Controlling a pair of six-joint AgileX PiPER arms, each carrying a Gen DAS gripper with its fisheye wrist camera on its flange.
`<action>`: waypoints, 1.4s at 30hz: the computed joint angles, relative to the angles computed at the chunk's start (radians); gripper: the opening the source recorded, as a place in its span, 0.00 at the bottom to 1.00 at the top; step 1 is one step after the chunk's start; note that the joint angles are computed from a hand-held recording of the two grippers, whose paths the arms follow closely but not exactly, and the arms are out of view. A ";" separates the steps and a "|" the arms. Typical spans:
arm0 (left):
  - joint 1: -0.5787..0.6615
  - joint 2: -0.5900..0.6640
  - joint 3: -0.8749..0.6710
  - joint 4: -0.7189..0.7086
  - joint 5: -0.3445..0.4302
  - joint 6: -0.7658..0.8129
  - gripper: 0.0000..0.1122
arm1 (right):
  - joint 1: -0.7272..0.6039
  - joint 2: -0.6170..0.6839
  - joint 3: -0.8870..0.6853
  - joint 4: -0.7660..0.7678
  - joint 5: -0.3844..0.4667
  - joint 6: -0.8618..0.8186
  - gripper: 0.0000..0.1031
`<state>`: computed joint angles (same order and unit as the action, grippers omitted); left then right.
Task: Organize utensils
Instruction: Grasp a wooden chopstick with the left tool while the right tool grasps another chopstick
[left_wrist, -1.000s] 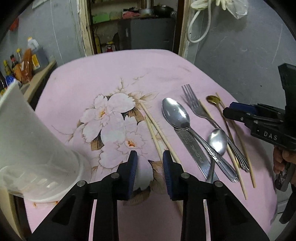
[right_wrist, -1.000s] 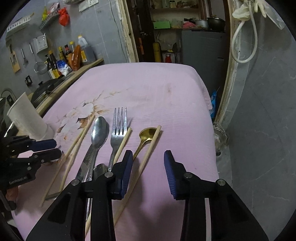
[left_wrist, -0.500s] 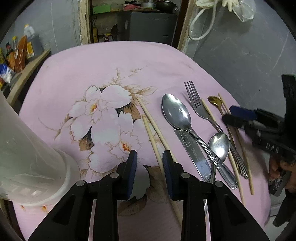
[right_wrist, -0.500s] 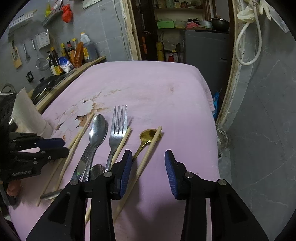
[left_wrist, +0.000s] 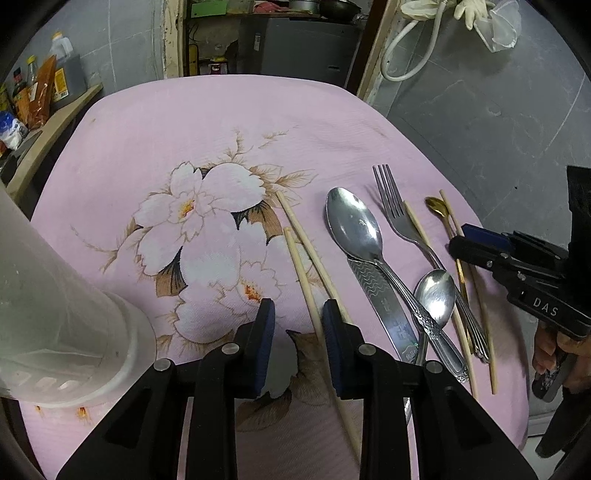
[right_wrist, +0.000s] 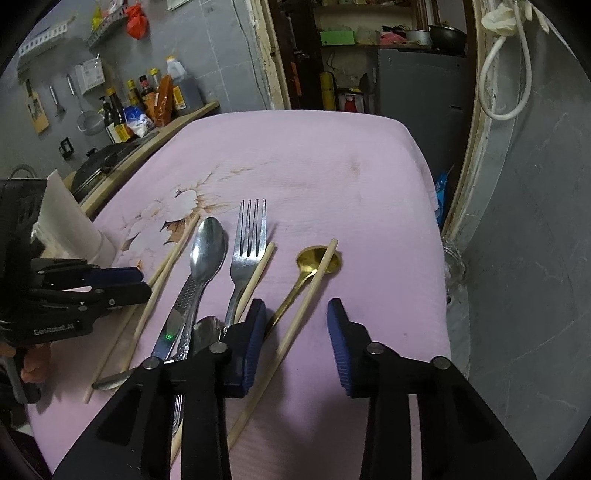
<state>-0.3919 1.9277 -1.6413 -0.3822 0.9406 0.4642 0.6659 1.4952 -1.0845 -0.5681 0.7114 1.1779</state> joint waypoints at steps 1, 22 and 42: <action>0.003 0.000 0.002 -0.003 -0.005 -0.009 0.17 | 0.001 0.000 0.003 -0.005 -0.005 0.016 0.19; 0.002 -0.009 0.024 -0.025 -0.025 -0.019 0.03 | -0.035 -0.016 0.022 0.096 -0.079 -0.010 0.08; 0.042 -0.165 0.239 -0.078 -0.086 0.035 0.03 | 0.116 -0.129 0.126 0.009 -0.040 0.168 0.05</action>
